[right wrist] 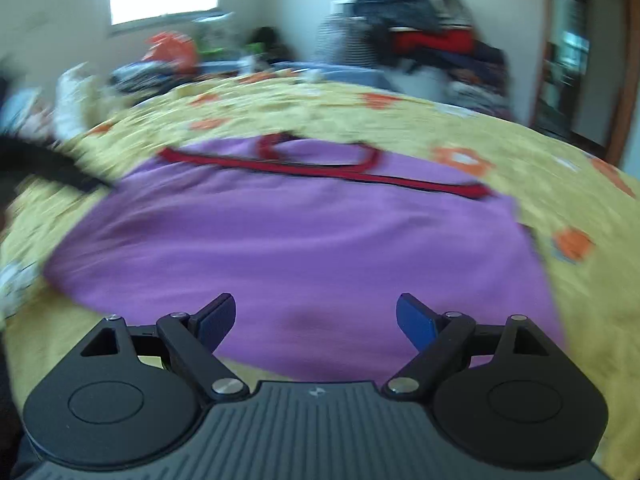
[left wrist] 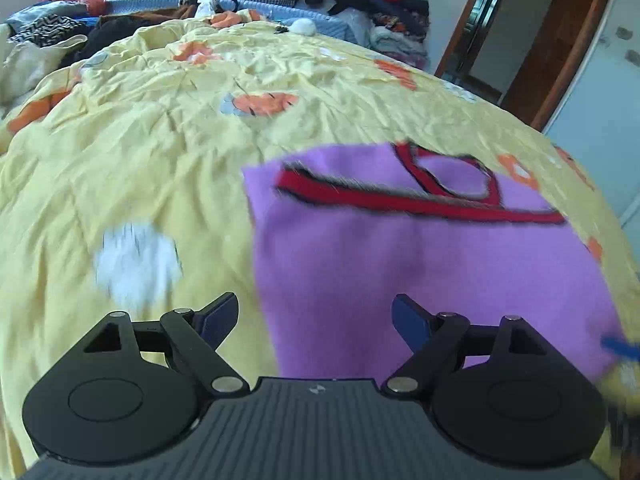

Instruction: Fold small clothes

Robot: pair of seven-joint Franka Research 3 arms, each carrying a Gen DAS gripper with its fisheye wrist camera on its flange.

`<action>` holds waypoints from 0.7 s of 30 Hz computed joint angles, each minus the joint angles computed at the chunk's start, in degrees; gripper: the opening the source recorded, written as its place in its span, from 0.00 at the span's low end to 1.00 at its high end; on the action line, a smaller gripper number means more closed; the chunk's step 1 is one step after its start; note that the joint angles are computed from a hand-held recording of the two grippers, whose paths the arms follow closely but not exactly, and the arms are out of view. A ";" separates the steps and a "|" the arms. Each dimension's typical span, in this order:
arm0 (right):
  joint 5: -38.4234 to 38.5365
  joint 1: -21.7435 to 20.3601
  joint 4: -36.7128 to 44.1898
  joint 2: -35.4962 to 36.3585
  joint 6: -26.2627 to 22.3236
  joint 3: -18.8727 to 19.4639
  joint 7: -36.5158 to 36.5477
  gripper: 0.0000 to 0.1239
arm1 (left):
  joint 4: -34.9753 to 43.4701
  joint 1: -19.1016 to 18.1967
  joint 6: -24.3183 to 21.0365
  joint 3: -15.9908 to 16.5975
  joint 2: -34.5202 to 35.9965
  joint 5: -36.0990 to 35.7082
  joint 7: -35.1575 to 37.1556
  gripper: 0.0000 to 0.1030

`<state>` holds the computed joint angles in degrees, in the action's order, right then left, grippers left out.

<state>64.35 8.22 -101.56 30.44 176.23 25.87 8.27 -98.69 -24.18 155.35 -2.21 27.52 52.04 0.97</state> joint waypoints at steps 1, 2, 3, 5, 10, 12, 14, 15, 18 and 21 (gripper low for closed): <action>0.17 -0.33 -0.12 -0.05 -0.68 1.43 -2.01 0.71 | 0.83 1.46 1.67 -0.24 0.80 -0.75 1.95 0.82; -0.19 0.01 -0.18 -0.09 -1.50 2.07 -3.65 0.71 | 1.95 3.54 2.84 -1.42 1.86 -3.44 5.64 0.82; -0.68 0.63 -0.09 -0.01 -2.17 2.36 -5.14 0.71 | 3.17 4.56 2.95 -1.66 2.82 -5.57 7.64 0.80; -0.05 1.31 0.01 0.07 -2.88 3.60 -8.68 0.71 | 4.98 6.82 5.54 -2.31 4.74 -9.16 12.12 0.81; 0.74 4.38 0.13 -0.05 -3.90 3.26 -13.84 0.71 | 7.72 12.74 11.91 -6.92 9.13 -19.77 23.52 0.77; -0.10 5.78 0.40 -0.15 -5.11 1.84 -13.12 0.71 | 8.56 14.85 13.07 -9.10 10.79 -23.63 26.73 0.78; -1.91 6.98 0.87 -0.29 -8.24 -0.19 -10.32 0.71 | 7.92 17.98 17.96 -11.82 12.22 -26.94 29.83 0.84; -3.65 8.17 1.50 -0.10 -9.73 -1.77 -7.61 0.71 | 7.50 20.33 19.93 -14.19 12.89 -28.97 31.43 0.85; -5.35 9.66 2.06 0.29 -9.48 -2.87 -5.44 0.71 | 5.42 24.73 24.33 -17.91 13.40 -33.33 33.58 0.82; -5.46 9.74 2.78 1.54 -7.25 -1.89 -6.65 0.71 | 5.79 31.19 23.58 -25.54 15.83 -35.40 40.13 0.55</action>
